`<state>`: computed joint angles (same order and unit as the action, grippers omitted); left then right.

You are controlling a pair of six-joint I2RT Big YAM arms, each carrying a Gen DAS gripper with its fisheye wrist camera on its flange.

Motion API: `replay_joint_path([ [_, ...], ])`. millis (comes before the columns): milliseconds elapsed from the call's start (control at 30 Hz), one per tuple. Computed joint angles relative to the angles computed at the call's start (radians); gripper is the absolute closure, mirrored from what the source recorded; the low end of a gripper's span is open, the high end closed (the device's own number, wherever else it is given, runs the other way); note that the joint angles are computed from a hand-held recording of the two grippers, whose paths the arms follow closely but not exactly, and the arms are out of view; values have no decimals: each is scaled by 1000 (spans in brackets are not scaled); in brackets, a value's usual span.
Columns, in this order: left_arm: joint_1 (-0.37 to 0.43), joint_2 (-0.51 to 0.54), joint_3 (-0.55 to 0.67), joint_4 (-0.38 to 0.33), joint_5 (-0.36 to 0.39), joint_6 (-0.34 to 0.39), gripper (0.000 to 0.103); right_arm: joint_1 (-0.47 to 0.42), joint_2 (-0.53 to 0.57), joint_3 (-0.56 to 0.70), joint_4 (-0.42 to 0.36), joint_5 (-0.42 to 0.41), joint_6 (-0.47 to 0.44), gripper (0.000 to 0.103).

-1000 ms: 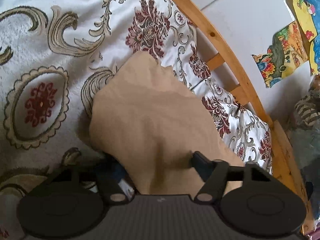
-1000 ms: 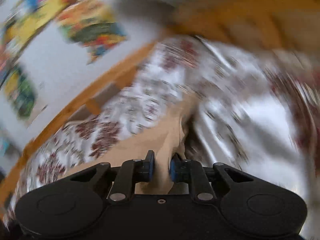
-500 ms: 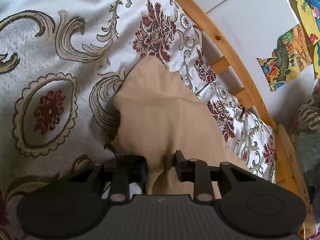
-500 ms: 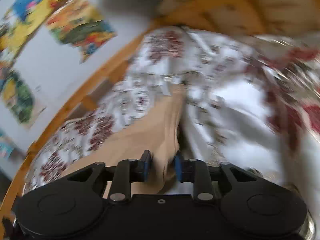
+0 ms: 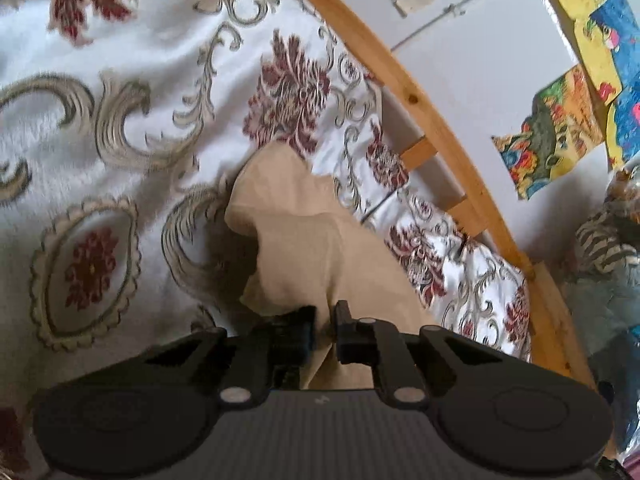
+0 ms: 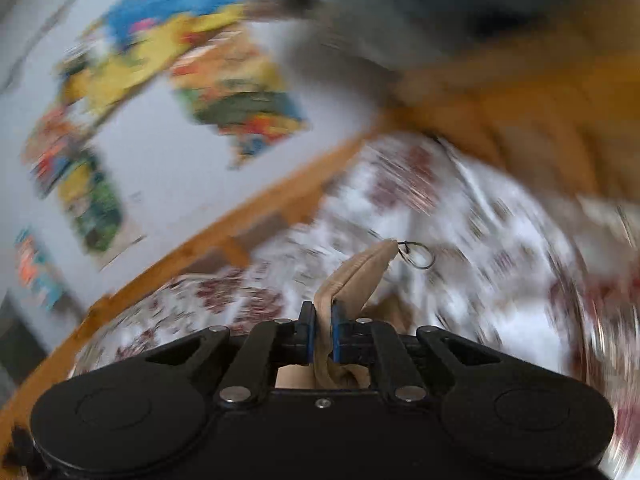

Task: Fold large clothes

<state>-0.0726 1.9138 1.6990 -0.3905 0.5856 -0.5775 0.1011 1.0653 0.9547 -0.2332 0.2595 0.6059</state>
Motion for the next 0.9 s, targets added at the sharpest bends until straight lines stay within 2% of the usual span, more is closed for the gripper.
replay_joint_path([
  [67, 7, -3, 2, 4, 2, -16, 93, 9, -20, 18, -34, -16, -101, 95],
  [133, 10, -8, 5, -18, -3, -10, 93, 24, -47, 10, -74, -22, -133, 95],
  [233, 11, -10, 13, -80, -8, 34, 93, 67, -76, -14, -168, 29, -135, 95],
  [300, 10, -8, 20, -119, -5, 62, 92, 96, -96, -53, -212, 70, -73, 95],
  [400, 8, -5, 32, -159, -12, 98, 86, 143, -116, -112, -291, 136, 44, 93],
  [467, 8, -1, 38, -174, -27, 94, 74, 169, -122, -140, -335, 171, 142, 85],
  [500, 9, 2, 42, -183, -27, 83, 61, 180, -122, -148, -352, 190, 186, 73],
  [533, 11, 9, 52, -201, -21, 70, 51, 195, -123, -153, -363, 216, 233, 67],
  [567, 12, 13, 54, -208, -18, 54, 49, 210, -125, -153, -373, 241, 274, 66],
  [633, 13, 23, 64, -223, -15, 40, 39, 241, -111, -128, -410, 305, 315, 54],
  [667, 13, 26, 66, -227, -19, 36, 35, 259, -91, -101, -433, 348, 311, 51],
  [733, 10, 33, 70, -224, -16, 31, 27, 288, -28, -36, -451, 439, 242, 27],
  [767, 8, 35, 71, -219, -18, 34, 27, 297, 16, -5, -418, 477, 182, 24],
  [833, 3, 37, 66, -195, -28, 40, 27, 302, 100, 53, -347, 486, 49, 21],
  [867, 2, 33, 55, -171, -34, 42, 29, 300, 140, 84, -324, 480, 6, 21],
  [900, 2, 29, 44, -147, -36, 43, 48, 299, 177, 108, -294, 466, -29, 19],
])
